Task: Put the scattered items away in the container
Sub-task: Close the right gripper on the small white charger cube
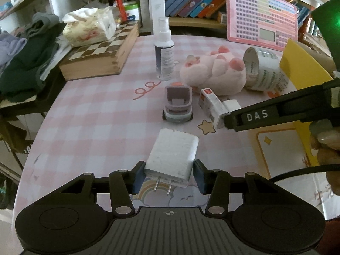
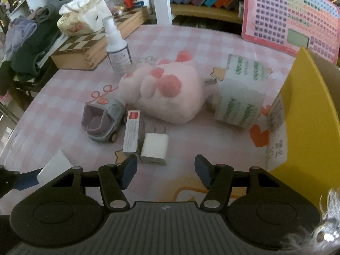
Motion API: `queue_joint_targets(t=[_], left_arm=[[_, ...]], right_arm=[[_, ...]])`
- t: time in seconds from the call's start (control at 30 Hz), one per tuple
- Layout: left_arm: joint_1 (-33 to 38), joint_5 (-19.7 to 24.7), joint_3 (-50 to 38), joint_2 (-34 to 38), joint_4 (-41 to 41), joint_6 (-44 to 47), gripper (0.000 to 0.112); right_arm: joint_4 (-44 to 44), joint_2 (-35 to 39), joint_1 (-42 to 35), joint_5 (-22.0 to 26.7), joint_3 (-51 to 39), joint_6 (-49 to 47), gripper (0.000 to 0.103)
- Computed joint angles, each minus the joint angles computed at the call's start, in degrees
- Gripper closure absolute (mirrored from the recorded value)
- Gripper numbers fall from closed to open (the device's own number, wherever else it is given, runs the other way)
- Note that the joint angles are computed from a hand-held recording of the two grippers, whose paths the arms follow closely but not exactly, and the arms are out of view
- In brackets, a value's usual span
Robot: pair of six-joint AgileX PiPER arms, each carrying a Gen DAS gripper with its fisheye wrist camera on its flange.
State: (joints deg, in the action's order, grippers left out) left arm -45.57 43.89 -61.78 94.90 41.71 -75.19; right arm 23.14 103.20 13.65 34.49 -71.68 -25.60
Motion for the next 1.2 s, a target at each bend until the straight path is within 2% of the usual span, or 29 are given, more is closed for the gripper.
queue_joint_targets(t=[0.2,0.37,0.53,0.63,0.7,0.77,0.93,1.2], left_arm=[[0.3,0.2,0.0,0.2,0.0,-0.6,0.065],[0.1,0.8,0.0,0.1,0.4,-1.3,0.065],[0.3,0.3,-0.2,0.2,0.2,-1.2,0.065],[0.2,-0.3,-0.2,0.2,0.5,-0.8,0.065],[0.0,-0.6,0.0,-0.1,1.1,-1.1,0.065],[0.0,-0.7,0.2,-0.2,1.4,-1.5,0.065],[-0.3,-1.0,1.0,-1.4,3.1,-3.2,0.065],[-2.3,-0.6,3.4,-6.4,5.3,-5.4,0.065]], right_arm=[[-2.8,0.6,1.8,-3.7,0.3,2.7,0.050],[-10.4,1.5,2.5,-5.4,-0.6,10.0,0.055],[-8.7,2.5,2.4,-5.0,-1.7,8.0,0.055],[-10.4,3.3,3.4,-5.2,-2.1,7.6,0.059],[-9.2,3.3,3.3,-5.3,-2.0,5.8,0.064],[-7.5,3.0,3.0,-5.4,-1.7,3.5,0.078],[-3.7,2.2,1.5,-3.6,-1.6,1.1,0.078],[3.5,-5.1,-0.7,-3.4,4.3,-5.4,0.078]])
